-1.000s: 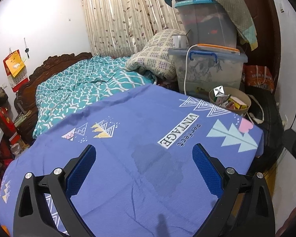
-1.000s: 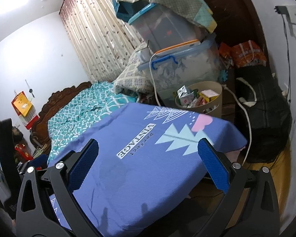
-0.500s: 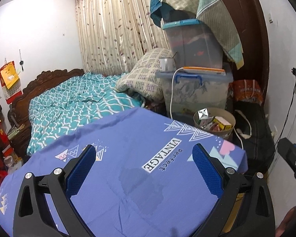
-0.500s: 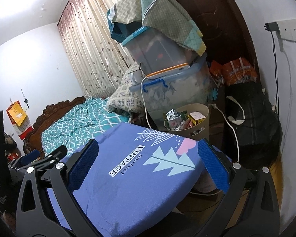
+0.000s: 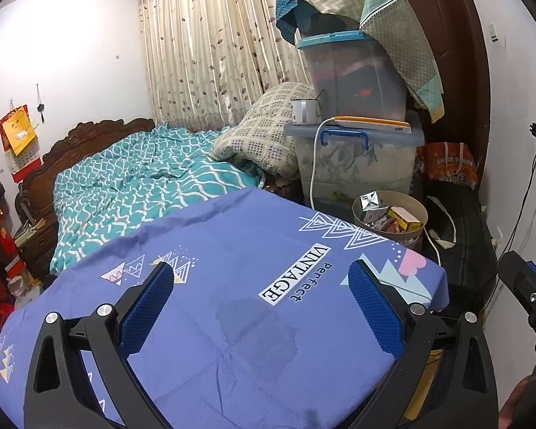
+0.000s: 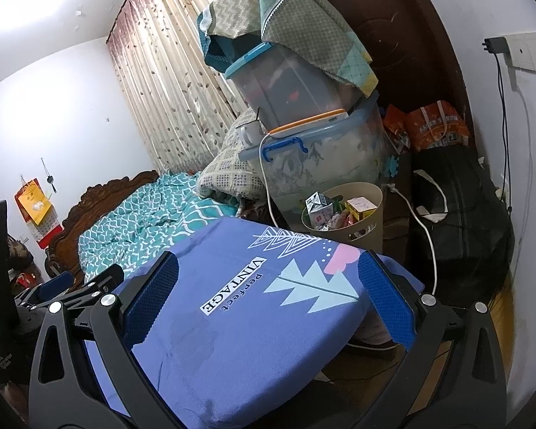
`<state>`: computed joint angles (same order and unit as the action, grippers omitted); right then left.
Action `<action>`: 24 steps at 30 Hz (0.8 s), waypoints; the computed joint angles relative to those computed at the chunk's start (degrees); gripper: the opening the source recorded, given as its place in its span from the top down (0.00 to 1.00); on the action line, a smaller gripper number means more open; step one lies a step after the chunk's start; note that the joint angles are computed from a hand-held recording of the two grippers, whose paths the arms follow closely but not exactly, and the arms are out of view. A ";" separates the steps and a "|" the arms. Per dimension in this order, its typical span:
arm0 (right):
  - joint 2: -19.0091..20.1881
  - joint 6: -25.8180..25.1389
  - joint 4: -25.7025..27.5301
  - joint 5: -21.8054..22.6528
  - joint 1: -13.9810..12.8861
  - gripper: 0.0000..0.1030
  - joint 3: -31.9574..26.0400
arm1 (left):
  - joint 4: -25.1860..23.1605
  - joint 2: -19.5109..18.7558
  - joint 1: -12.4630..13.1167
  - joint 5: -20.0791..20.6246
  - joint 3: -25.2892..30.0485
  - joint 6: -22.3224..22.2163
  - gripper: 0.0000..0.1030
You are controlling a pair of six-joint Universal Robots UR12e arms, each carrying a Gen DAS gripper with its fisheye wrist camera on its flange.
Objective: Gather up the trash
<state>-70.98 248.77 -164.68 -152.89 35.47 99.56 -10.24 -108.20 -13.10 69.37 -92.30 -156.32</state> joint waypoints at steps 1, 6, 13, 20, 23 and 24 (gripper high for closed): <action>-0.04 -0.01 -0.06 0.13 -0.03 0.03 0.05 | -0.01 -0.02 0.02 -0.03 -0.01 0.07 0.08; 0.08 0.10 -0.16 0.74 -0.14 0.03 -0.04 | -0.09 -0.05 0.01 0.23 -0.25 0.79 0.08; 0.07 -0.75 -0.99 1.86 -0.47 0.03 0.09 | -0.75 -0.07 0.08 0.95 -0.81 1.79 0.08; -0.23 0.39 -0.40 2.43 -0.67 0.03 0.59 | -1.41 -0.30 0.10 1.76 -0.98 2.46 0.08; -0.17 0.28 -0.47 2.77 -0.76 0.03 0.60 | -1.57 -0.39 0.01 2.11 -0.97 2.58 0.08; -0.13 0.24 -0.44 2.86 -0.78 0.03 0.56 | -1.54 -0.39 0.01 2.19 -1.03 2.59 0.08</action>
<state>-71.11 249.01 -165.12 -150.03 34.69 100.11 -11.78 -108.59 -13.09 71.56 -93.34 -153.72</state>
